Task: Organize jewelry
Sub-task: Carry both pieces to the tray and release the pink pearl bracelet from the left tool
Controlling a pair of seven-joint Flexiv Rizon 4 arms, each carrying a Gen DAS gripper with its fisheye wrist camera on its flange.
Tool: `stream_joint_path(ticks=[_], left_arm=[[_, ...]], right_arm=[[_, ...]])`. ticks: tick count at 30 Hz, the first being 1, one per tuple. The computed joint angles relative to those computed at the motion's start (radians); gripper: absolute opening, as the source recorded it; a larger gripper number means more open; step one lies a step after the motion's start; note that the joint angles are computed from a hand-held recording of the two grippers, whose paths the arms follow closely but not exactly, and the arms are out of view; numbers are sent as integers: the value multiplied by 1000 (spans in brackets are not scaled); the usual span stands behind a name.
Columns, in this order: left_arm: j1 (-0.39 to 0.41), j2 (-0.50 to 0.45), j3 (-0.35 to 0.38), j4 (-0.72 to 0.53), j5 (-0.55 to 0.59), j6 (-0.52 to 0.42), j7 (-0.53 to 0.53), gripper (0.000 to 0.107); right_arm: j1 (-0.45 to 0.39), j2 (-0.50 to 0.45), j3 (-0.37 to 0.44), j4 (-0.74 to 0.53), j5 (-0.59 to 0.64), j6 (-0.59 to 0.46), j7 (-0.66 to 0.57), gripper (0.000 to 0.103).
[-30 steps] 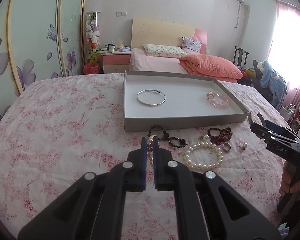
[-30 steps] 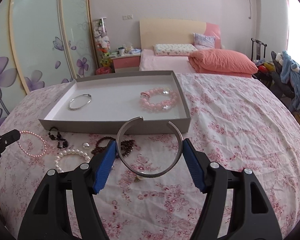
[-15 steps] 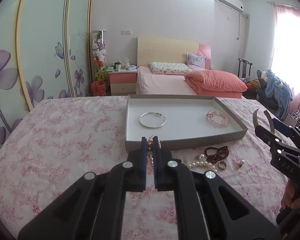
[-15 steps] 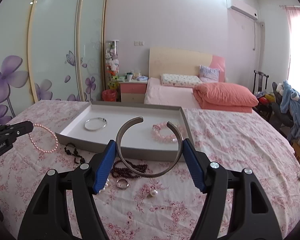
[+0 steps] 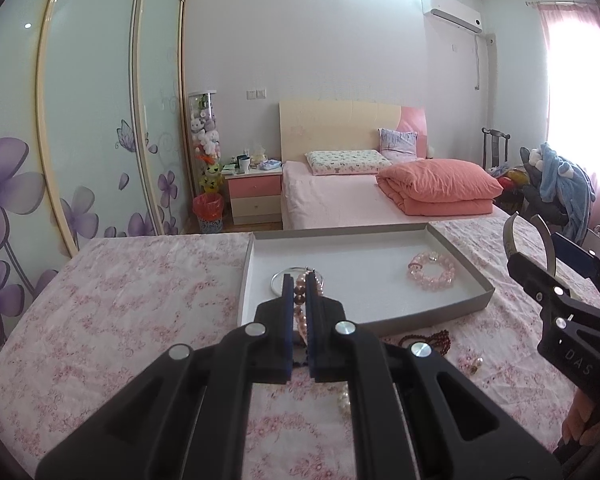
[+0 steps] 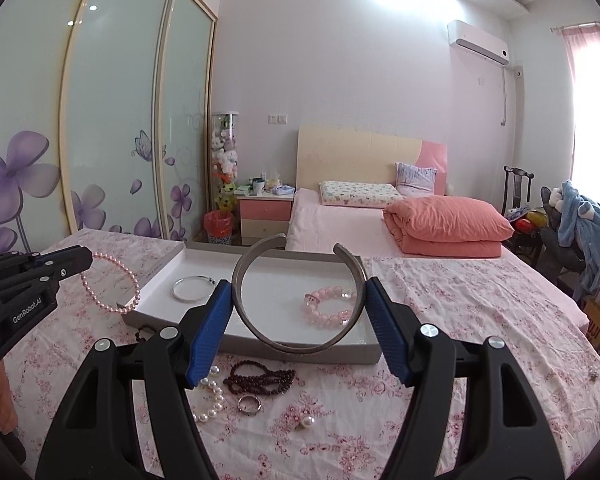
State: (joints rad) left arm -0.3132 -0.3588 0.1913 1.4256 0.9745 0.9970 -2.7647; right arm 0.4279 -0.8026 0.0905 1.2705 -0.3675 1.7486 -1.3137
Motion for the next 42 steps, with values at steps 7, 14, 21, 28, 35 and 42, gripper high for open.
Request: stream_joint_path(ticks=[7,14,21,28,35,42], left_arm=[[13,-29,3,-49,-12,14,19,6],[16,-66,23,-92,-50,19,56,6],[25,-105,42,-132,-92,33,92,7],[65,-182,55,-206,-190,76,177,7],[89,-281,78,-289,-303,97,277,7],[134,-364,70,-347,-452,95,386,7]], right_arm=[[-4,-29,5,-58,-4,0,-4,67],[0,-62,2,-120,-7,-9,-2,68],[-5,-111,19,-206,-18,-37,-15,68],[-16,-203,80,-377,-15,-143,-58,68],[-3,-316,142,-599,47,-314,-147,68],[28,-408,140,-789,116,-469,-217,68]])
